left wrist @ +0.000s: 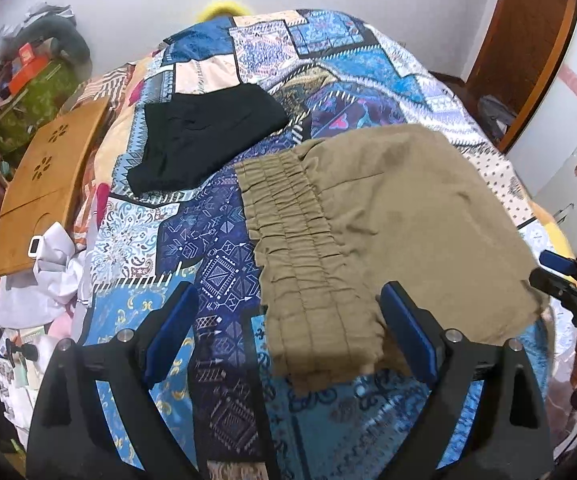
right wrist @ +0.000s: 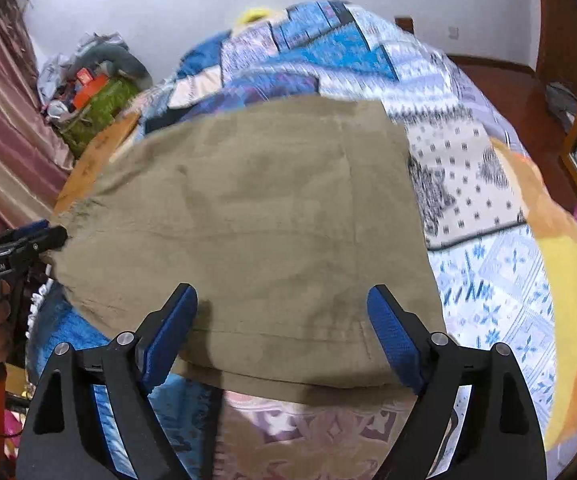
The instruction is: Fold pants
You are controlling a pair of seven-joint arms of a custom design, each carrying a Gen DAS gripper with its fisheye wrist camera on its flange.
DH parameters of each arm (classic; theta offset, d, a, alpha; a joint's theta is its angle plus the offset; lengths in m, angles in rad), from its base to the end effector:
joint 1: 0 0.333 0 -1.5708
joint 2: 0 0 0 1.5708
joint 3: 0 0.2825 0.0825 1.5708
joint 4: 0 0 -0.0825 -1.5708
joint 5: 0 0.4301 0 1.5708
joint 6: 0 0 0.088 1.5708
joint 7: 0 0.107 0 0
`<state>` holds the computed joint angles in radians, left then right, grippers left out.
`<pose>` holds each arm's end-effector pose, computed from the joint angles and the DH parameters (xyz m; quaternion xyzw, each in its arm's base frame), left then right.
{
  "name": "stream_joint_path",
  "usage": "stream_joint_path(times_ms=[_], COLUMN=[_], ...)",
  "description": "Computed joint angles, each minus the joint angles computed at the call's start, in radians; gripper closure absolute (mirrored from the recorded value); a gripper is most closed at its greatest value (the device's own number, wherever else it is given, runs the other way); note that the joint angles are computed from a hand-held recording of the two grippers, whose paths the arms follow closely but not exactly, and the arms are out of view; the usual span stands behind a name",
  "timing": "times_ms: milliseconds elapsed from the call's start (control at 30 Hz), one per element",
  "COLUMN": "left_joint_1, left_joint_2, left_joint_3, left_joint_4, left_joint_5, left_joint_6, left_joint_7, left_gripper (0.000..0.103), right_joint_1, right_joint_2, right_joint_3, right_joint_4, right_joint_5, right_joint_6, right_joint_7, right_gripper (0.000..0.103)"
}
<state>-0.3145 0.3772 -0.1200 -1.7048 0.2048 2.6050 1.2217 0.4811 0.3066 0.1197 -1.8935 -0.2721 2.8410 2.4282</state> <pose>0.6598 -0.3019 0.3796 -0.6054 0.7505 -0.2194 0.1487 0.5668 0.3998 0.3582 -0.6559 0.6832 -0.0806 0.3108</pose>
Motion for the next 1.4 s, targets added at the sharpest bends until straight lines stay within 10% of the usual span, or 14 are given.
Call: stream_joint_path(times_ms=[600, 933, 1133, 1400], left_joint_1=[0.134, 0.159, 0.107, 0.106], left_joint_2=[-0.114, 0.108, 0.12, 0.071], left_joint_3=[-0.152, -0.181, -0.117, -0.086], left_joint_4=[-0.179, 0.095, 0.107, 0.052], left_joint_5=[-0.607, -0.867, -0.715, -0.568], left_joint_6=[-0.062, -0.099, -0.042, -0.019], left_joint_7=[0.42, 0.447, 0.254, 0.243], left_gripper=[0.008, 0.001, 0.061, 0.066], right_joint_1=[0.061, 0.07, 0.061, 0.035], right_joint_2=[0.112, 0.109, 0.095, 0.028], right_joint_3=[-0.026, -0.034, -0.025, -0.012], right_joint_4=[0.145, 0.132, 0.112, 0.033], right_joint_5=[-0.125, -0.117, -0.101, -0.016], right_joint_6=[-0.074, -0.056, -0.042, 0.014], right_joint_7=[-0.005, 0.005, 0.005, -0.023], right_gripper=[0.015, 0.012, 0.012, 0.013])
